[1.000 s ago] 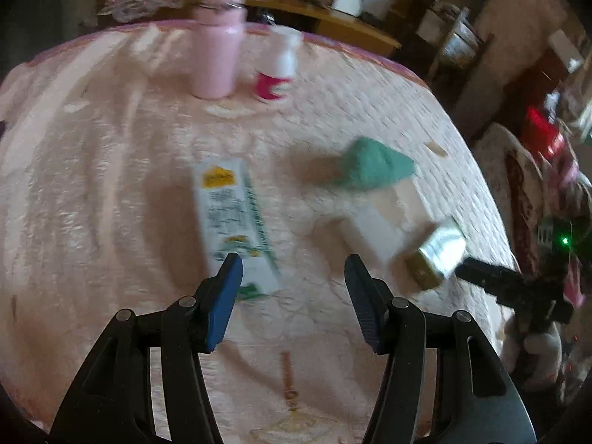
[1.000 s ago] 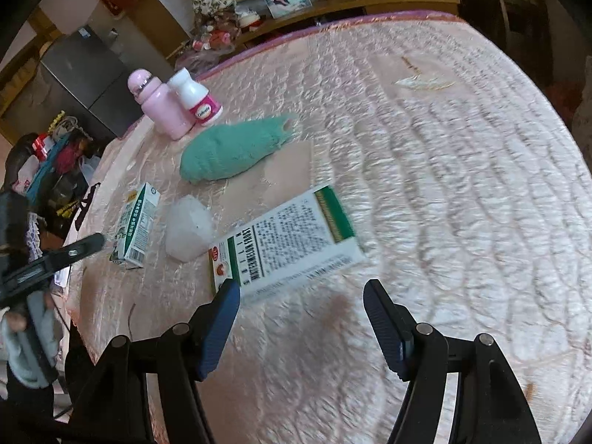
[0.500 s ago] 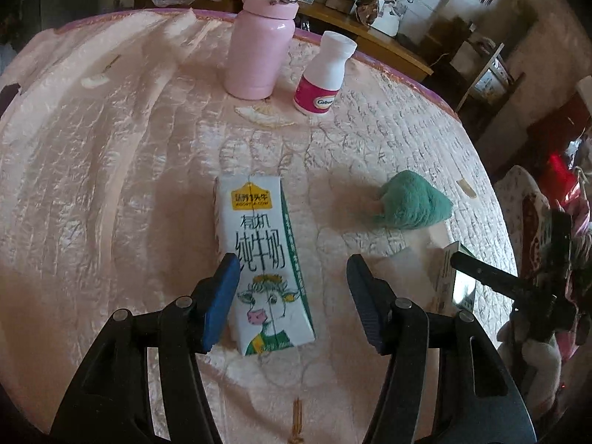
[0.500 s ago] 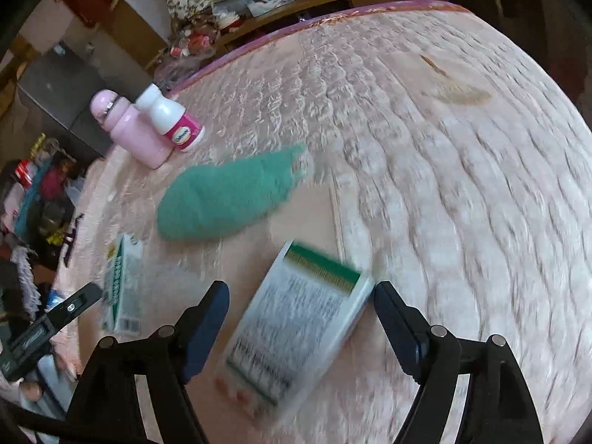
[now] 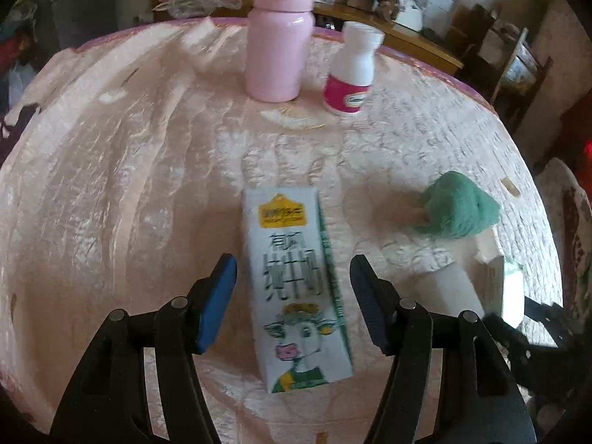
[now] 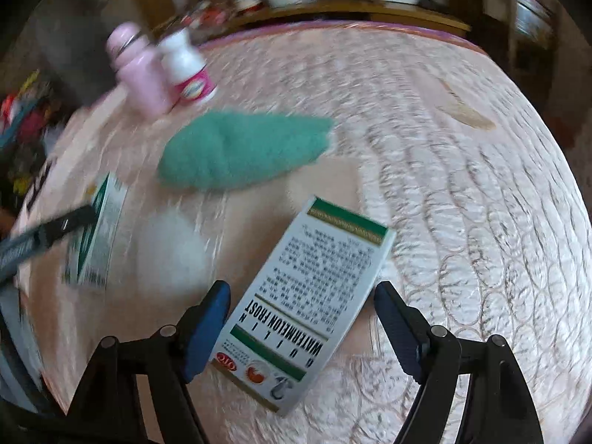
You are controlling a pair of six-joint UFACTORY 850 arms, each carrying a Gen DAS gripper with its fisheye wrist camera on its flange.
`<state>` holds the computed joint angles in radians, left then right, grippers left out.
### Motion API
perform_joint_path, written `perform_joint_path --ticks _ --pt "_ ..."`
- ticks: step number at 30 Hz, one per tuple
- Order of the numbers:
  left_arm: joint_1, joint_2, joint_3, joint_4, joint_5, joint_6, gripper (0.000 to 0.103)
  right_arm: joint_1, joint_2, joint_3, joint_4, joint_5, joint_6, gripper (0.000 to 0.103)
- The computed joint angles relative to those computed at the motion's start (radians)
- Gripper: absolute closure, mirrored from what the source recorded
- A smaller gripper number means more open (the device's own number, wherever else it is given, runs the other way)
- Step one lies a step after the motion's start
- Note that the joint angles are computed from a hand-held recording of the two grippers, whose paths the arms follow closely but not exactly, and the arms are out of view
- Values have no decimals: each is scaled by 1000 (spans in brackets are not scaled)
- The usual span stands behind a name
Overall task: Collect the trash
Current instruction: 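Grasp the white milk carton with the left tool while the right tool grasps the Watermelon Frost box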
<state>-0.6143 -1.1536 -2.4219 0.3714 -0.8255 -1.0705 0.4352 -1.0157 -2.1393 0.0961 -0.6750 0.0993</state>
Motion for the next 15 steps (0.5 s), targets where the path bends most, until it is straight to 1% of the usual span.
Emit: perform_joint_path --ticks 1,3,6,9,11,12,13,15 --pt "4 23 46 -12 33 -8 41 1 9 12 -22 -4 -10 25" --pt "9 40 85 -45 66 4 41 0 46 64 -112 10 25 25" --pt "3 19 53 -50 48 16 41 -18 69 103 -80 35 2 25" --pt "0 -5 16 -66 42 32 42 -26 56 94 -54 46 9 25" --pt "-1 -2 22 -83 54 40 46 -24 33 65 -30 43 4 26" --pt "-2 12 47 -89 75 39 46 -23 37 77 -23 66 -8 31" --pt "-3 27 73 -84 94 26 46 -17 41 81 -41 81 -1 50" --pt "-13 77 150 -39 148 -16 46 -17 59 111 -29 104 -26 51"
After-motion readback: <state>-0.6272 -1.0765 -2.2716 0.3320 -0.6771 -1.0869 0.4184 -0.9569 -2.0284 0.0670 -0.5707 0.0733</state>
